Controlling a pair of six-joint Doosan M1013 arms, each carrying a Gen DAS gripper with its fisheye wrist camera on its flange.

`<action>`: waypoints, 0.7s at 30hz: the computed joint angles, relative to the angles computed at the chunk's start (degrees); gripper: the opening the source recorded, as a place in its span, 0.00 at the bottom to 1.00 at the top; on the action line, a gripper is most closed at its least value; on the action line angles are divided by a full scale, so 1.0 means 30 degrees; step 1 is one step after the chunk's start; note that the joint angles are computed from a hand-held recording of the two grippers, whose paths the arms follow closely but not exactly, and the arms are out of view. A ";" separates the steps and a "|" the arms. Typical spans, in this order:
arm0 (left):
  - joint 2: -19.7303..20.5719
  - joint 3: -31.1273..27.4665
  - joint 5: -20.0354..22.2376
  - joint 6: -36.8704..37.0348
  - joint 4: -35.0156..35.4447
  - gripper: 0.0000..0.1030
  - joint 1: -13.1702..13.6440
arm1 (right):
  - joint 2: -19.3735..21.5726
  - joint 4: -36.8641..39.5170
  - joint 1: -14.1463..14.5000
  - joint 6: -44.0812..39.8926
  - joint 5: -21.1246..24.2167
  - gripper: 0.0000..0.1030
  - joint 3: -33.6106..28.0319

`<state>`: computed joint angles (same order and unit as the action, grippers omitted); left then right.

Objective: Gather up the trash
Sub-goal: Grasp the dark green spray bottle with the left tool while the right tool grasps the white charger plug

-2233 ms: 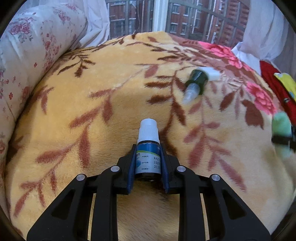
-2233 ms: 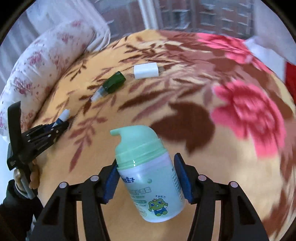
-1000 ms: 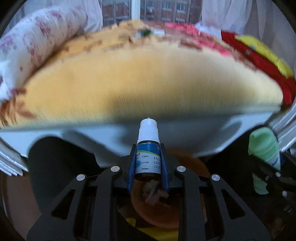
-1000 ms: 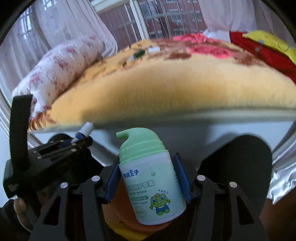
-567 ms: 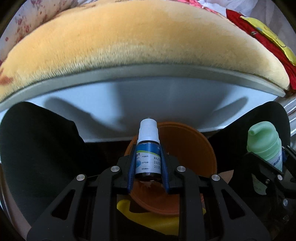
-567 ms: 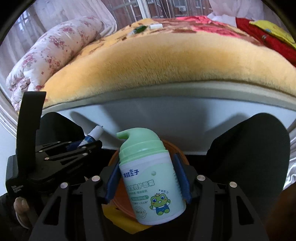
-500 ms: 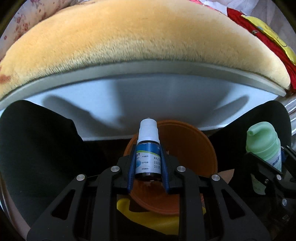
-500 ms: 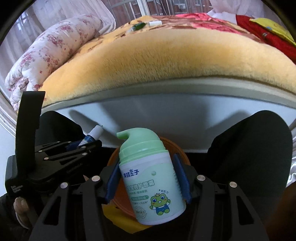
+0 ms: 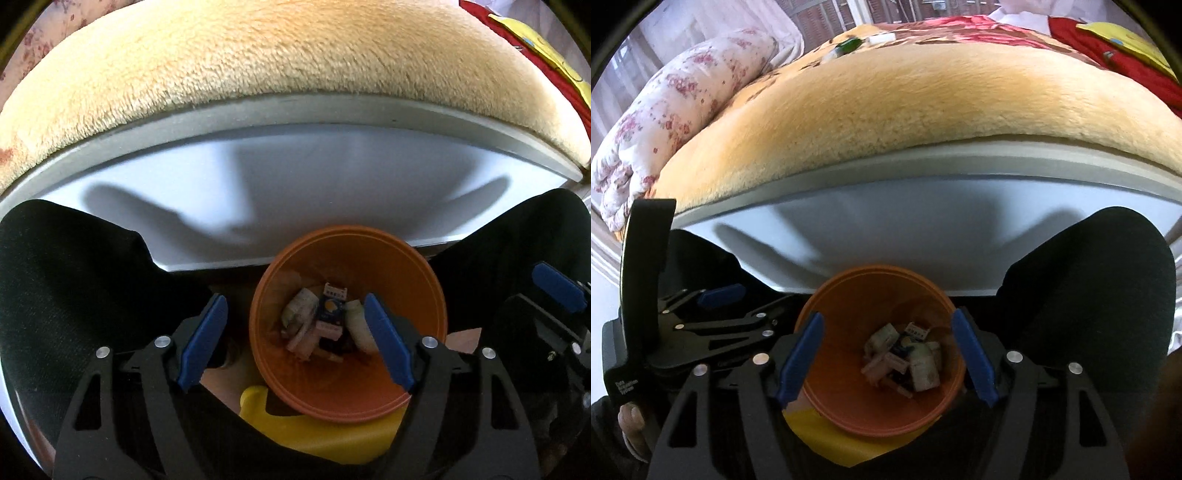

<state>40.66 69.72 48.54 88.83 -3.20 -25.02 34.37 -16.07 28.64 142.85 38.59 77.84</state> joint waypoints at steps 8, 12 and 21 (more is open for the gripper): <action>-0.0432 0.0290 -0.0598 -0.0462 0.0709 0.73 -0.0047 | -0.0615 -0.1587 0.0065 0.1928 -0.0649 0.69 0.0721; -0.1018 0.0329 -0.0698 0.0620 0.0239 0.73 0.0130 | -0.1201 -0.1602 -0.0088 0.1755 -0.1324 0.72 0.1040; 0.0495 -0.5219 0.0082 0.2437 -0.0961 0.77 0.1118 | -0.1813 -0.1201 -0.0956 -0.0547 -0.3382 0.77 0.0350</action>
<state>42.14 54.06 48.78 96.14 -6.09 -21.66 28.93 -19.67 25.77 141.21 28.45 78.89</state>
